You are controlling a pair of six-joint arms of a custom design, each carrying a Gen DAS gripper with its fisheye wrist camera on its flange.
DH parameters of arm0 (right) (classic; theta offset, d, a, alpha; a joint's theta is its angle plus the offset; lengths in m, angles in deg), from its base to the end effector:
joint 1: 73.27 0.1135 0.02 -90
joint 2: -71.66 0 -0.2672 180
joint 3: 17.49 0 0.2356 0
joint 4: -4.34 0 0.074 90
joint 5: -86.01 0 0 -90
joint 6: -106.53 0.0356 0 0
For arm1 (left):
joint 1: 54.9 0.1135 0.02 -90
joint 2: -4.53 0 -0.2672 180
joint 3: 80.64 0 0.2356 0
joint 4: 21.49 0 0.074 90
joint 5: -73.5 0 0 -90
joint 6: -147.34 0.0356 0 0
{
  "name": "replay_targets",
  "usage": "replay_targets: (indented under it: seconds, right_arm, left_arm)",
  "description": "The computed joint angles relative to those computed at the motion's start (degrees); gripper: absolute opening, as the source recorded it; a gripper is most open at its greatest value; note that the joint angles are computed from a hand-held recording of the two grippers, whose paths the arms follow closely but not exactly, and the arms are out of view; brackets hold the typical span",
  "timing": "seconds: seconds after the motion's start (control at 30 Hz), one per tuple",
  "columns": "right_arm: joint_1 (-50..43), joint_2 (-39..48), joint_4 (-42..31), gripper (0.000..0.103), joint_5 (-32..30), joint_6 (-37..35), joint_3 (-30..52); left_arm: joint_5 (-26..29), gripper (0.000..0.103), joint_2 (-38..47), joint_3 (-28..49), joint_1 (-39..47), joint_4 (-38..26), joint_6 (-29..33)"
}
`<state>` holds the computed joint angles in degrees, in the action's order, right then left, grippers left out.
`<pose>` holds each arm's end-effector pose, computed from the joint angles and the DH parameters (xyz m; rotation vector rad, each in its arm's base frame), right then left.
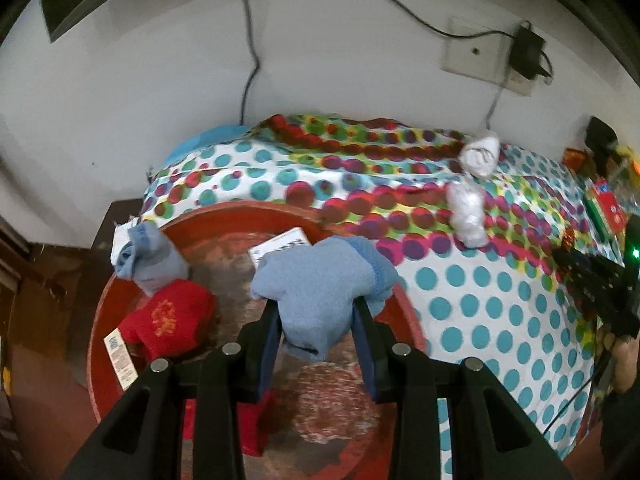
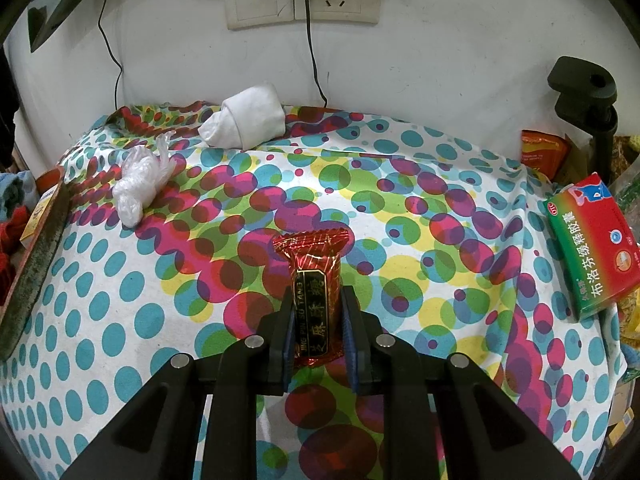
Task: Organize objects
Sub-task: 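Carry the light blue sock onto the red tray and open the left gripper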
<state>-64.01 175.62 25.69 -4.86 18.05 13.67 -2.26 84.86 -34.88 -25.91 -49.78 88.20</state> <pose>0.2194 0.0363 0.0620 -0.1733 2.4652 0.0999 0.1955 0.0983 0.1467 0.1213 2.6086 0.0317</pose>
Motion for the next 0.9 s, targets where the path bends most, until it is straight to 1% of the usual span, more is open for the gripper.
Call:
replay_targets:
  seconds: [0.33, 0.5, 0.73, 0.8, 0.9]
  right_arm:
    - [-0.2, -0.2, -0.2, 0.019, -0.2, -0.1, 0.1]
    - [-0.2, -0.2, -0.3, 0.019, -0.2, -0.1, 0.1]
    - [-0.1, 0.1, -0.2, 0.019, 0.3, -0.4, 0.2]
    - [0.5, 0.2, -0.2, 0.019, 1.0, -0.4, 0.3]
    - [0.8, 0.1, -0.3, 0.019, 1.6, -0.4, 0.2]
  left_arm:
    - [-0.4, 0.035, 10.1, 8.2, 6.6, 0.7, 1.3]
    - [-0.5, 0.035, 15.5, 12.2, 7.5, 0.5, 0.6]
    - [-1.5, 0.038, 19.2, 13.6, 6.2, 2.7, 0.7]
    - [-2.8, 0.039, 20.0, 13.5, 5.4, 4.1, 0.7]
    - [-7.1, 0.04, 20.1, 11.6, 4.2, 8.5, 0.6]
